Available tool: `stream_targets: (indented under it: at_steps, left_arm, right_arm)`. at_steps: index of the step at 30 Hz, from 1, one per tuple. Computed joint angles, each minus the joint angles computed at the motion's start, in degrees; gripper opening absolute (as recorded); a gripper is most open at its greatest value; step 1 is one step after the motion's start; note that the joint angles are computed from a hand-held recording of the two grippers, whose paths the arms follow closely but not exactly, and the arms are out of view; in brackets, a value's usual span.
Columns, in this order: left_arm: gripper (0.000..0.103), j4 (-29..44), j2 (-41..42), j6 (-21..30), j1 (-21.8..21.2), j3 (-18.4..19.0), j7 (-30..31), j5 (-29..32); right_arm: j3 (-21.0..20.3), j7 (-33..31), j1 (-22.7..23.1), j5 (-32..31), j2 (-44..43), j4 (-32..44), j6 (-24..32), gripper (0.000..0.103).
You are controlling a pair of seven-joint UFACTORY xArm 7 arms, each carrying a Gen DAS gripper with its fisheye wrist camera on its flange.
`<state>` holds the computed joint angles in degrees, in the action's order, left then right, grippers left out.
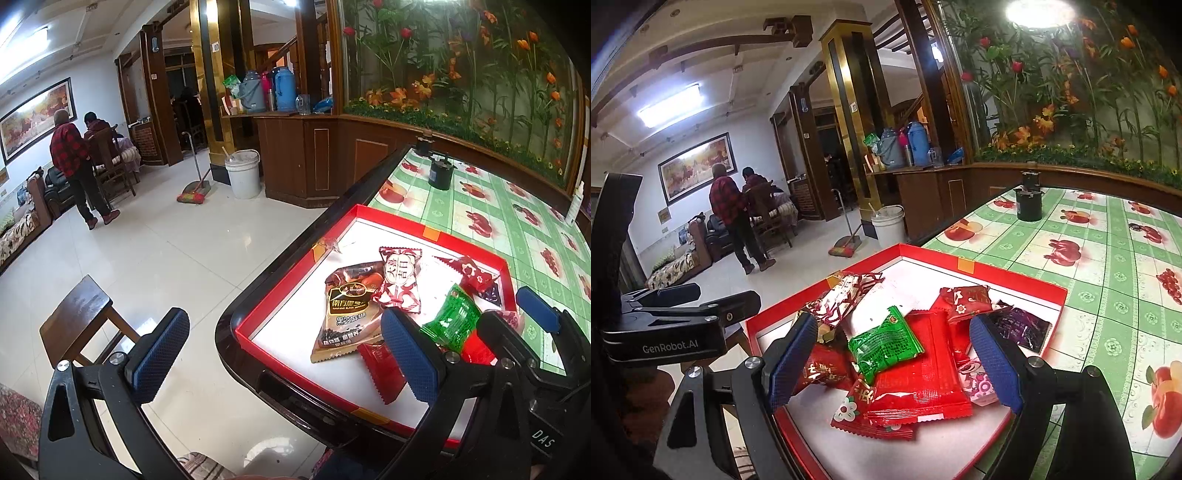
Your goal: Organize snacks
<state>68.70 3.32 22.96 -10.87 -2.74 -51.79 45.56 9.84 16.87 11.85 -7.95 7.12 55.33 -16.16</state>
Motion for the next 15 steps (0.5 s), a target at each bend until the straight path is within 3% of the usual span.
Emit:
stream_targets:
  at_steps: [15]
  left_arm:
    - [0.103, -1.01, -0.80, 0.21, 0.32, -0.30, 0.50, -0.47]
  right_arm:
    - [-0.52, -1.08, 1.10, 1.31, -0.05, 0.21, -0.02, 0.086]
